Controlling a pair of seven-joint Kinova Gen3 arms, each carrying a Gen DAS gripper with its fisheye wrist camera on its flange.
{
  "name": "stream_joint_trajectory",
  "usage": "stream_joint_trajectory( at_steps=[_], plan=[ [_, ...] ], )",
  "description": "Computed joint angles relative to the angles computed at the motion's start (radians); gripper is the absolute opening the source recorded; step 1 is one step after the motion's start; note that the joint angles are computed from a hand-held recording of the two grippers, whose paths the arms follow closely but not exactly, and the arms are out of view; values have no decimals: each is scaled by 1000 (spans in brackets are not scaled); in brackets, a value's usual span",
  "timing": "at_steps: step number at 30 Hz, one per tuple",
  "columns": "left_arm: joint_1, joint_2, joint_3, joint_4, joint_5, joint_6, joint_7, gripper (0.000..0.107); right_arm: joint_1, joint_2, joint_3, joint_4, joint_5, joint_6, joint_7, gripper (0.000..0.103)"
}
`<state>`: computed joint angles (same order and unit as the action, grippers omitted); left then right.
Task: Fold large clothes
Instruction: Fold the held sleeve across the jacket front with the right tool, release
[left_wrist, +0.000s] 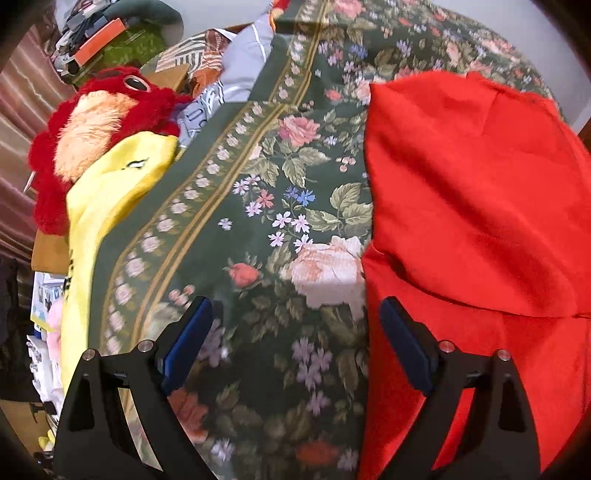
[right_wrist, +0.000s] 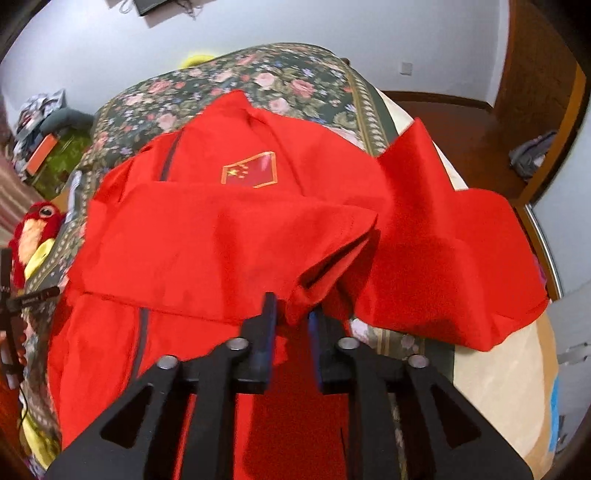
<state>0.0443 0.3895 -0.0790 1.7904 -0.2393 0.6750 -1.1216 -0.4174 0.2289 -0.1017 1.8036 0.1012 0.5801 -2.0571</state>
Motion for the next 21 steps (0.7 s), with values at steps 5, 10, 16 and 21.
stream_joint_trajectory(
  at_steps=[5,10,16,21],
  plan=[
    [17,-105,13,24,-8,18,12,92,0,-78,-14,25,5,-21,25,57],
    [48,-212,54,14,-28,47,30,92,38,-163,-32,41,-54,-47,93,68],
    [109,-310,122,-15,-72,51,85,92,73,-259,-34,71,-45,-109,104,70],
    [165,-326,174,-55,-109,37,140,92,120,-319,-21,100,-52,-132,128,73]
  ],
)
